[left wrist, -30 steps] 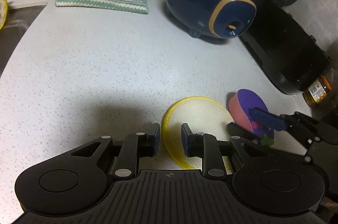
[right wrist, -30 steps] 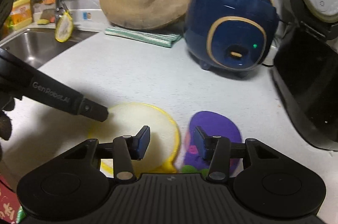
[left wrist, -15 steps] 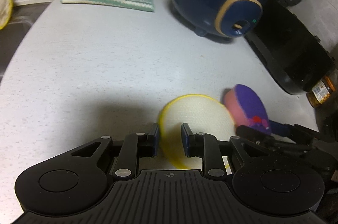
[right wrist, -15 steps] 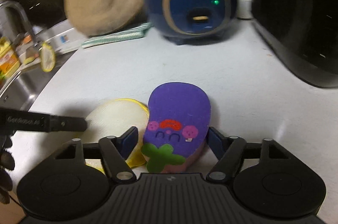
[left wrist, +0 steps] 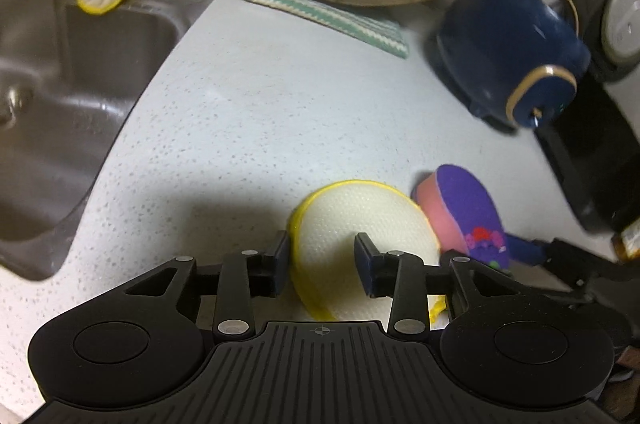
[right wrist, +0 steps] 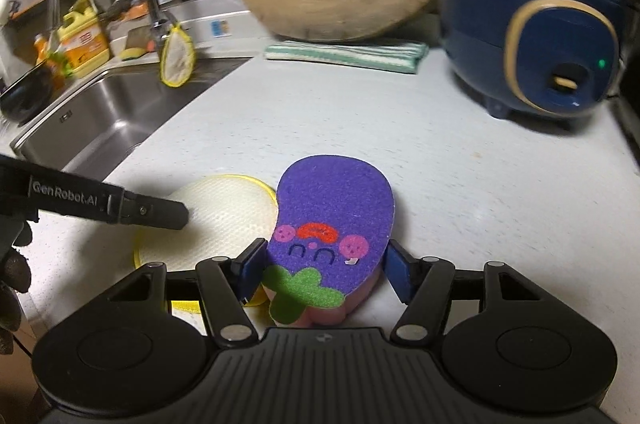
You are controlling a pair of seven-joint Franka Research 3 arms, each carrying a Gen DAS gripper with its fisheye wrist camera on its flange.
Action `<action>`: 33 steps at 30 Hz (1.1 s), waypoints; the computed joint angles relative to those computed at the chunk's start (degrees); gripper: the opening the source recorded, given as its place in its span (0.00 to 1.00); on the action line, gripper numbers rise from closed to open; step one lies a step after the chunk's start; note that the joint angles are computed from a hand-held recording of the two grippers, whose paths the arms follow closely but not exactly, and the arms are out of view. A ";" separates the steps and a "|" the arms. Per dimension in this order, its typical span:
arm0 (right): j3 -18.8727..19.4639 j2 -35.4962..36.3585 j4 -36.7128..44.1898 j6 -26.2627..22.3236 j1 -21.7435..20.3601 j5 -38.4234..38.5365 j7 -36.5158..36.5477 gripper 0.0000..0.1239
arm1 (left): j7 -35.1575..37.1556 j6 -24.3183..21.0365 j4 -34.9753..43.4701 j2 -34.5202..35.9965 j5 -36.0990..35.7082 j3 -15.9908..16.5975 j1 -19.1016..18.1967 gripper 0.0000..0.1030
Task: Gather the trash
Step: 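Close the left tool on the rim of the yellow mesh pad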
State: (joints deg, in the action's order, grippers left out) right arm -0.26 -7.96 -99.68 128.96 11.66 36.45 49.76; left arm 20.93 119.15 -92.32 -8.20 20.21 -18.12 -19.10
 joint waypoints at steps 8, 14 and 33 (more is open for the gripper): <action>0.34 1.35 1.40 0.10 0.24 0.91 0.26 0.51 | -0.76 3.38 1.39 -0.70 -0.08 0.02 0.64 0.39; 0.55 3.61 4.38 -1.65 0.42 2.64 1.38 0.51 | -0.01 3.09 3.84 0.26 1.36 -0.07 0.69 0.36; 1.10 4.09 4.94 -3.47 0.48 5.68 -3.28 0.51 | -1.46 -0.19 -0.54 -3.05 0.92 0.08 0.89 0.23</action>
